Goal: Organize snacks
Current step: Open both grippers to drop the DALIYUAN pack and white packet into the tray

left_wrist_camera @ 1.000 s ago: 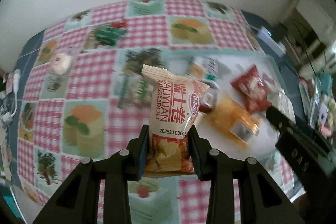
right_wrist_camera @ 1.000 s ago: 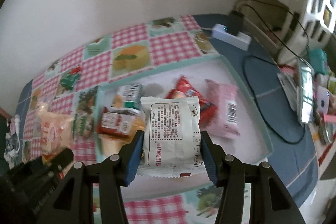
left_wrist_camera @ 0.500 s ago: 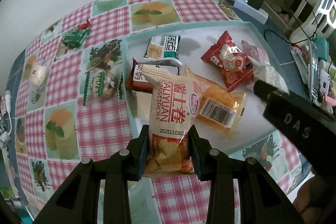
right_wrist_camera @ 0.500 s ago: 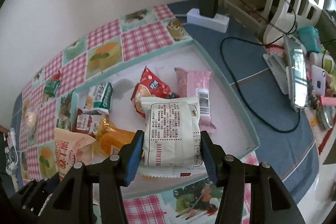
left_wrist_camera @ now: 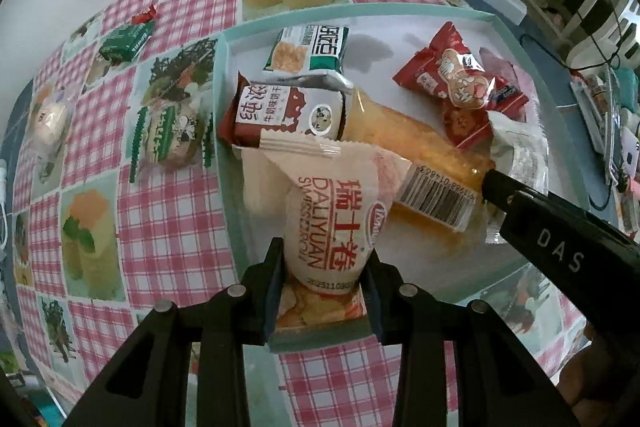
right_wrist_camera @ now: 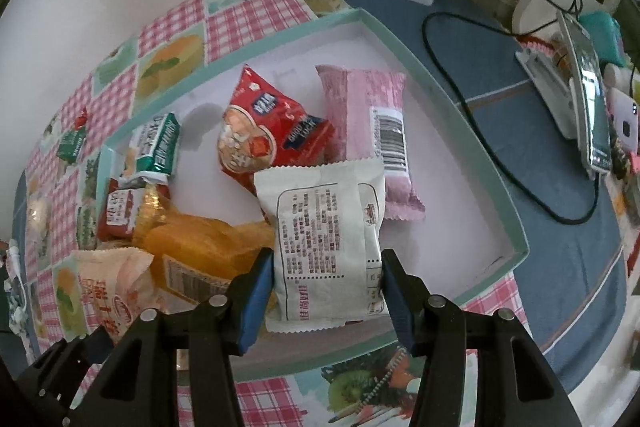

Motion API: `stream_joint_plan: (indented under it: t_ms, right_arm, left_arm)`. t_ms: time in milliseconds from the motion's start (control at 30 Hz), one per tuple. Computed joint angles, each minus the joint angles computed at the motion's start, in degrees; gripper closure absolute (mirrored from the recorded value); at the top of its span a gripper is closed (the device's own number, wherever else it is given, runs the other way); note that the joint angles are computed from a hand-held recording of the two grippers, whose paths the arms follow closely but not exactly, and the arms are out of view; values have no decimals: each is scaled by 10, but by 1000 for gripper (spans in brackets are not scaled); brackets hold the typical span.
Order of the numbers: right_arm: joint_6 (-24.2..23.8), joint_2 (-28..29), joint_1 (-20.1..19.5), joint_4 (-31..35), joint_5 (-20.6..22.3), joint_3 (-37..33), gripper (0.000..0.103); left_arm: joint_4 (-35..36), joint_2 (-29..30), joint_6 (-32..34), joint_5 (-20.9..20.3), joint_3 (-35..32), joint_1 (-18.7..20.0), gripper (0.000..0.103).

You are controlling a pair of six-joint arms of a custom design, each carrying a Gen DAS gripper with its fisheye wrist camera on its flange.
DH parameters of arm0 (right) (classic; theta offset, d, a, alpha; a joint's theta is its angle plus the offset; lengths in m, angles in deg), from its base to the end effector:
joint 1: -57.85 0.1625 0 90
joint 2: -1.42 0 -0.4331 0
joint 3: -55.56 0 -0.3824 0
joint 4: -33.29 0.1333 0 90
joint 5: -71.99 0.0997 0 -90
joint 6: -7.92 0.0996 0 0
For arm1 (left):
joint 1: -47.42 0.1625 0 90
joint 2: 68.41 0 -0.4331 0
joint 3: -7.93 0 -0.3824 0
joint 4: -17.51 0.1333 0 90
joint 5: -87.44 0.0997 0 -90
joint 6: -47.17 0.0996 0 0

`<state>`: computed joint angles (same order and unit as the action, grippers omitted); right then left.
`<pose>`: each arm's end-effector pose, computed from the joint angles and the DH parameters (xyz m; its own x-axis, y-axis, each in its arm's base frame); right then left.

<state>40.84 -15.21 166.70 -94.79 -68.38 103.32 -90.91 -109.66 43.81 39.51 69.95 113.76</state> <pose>0.3279 -0.7852 0.0378 -0.7063 0.4116 0.5760 0.0752 0.8526 -0.5171 -0.1297 -0.7945 0.2345 -0.6913 0.2689 -0.6707 0.3611 0.9325 0.0017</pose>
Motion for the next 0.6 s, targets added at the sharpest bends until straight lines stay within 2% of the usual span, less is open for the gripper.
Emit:
stream_joint_plan:
  t_ms: [100,200,367,500,600]
  right_arm:
    - [17,-8,-5,0,10,12,47]
    - [24,-11,-7,2,14,17,47]
    - [33,-5,-6,20,6,4,47]
    - [40,10,-4,56,-6,-29,45]
    - [32,27,0,71,-12,-62,41]
  left_arm:
    - [2,1,-1,2,-1,-1,64]
    - [25,7,-19,8,-13,0,46]
    - [40,10,-30,2,-23,4,45]
    - [28,6,-16,-3,-23,2,36]
    - [10,-2,1,-3,-20,-2,34]
